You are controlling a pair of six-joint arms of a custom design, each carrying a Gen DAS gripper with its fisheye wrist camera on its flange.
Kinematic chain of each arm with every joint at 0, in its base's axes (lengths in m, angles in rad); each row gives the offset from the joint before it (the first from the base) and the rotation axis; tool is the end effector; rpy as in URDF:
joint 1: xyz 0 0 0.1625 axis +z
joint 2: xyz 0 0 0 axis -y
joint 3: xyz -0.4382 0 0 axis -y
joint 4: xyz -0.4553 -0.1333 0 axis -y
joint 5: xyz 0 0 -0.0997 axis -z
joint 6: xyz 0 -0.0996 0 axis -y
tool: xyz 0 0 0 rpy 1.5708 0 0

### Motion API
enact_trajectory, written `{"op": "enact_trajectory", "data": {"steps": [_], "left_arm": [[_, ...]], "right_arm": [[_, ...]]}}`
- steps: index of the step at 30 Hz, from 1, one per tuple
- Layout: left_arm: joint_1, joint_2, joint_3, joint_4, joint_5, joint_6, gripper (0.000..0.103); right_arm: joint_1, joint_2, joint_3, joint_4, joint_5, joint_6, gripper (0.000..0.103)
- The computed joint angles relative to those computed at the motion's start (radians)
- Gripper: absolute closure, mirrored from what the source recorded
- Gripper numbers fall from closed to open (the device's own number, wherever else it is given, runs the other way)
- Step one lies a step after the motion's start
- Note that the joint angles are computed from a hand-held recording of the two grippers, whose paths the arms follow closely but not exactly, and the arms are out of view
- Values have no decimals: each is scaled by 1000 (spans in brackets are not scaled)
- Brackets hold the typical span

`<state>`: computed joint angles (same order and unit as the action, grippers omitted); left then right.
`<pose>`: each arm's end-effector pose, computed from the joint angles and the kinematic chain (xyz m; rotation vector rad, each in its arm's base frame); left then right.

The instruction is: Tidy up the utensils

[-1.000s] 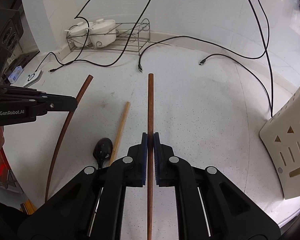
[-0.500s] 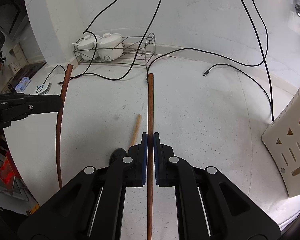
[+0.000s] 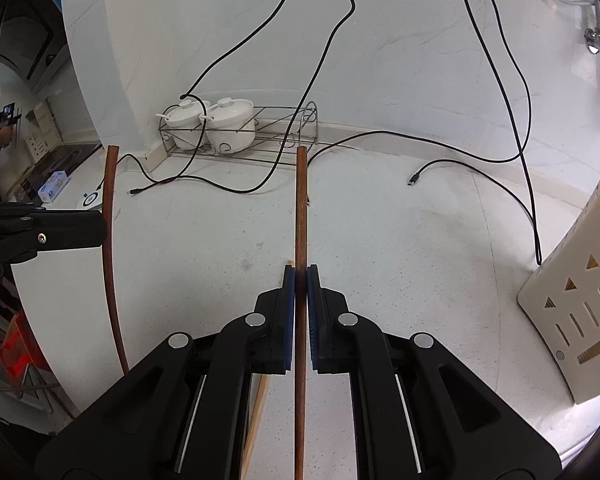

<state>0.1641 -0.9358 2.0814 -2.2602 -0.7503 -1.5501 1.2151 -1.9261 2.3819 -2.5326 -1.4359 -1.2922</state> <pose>-0.4668 -0.2863 -0.0044 0.0710 2.4532 -1.0052 0.0012 -0.4180 0.3349 1.3038 -2.4699 0.6289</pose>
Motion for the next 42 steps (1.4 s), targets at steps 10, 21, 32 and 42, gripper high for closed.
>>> {"op": "enact_trajectory", "data": {"steps": [10, 21, 32, 42], "left_arm": [[-22, -9, -24, 64, 61, -20, 97], [-27, -3, -57, 116, 118, -1, 101], [-1, -37, -33, 276, 38, -242, 101], [38, -141, 137, 246, -144, -718, 43]], "right_arm": [[-17, -39, 1, 14, 65, 1, 97], [-33, -58, 5, 1, 117, -11, 97], [-45, -62, -4, 4, 109, -17, 97], [-59, -46, -12, 0, 85, -2, 97]]}}
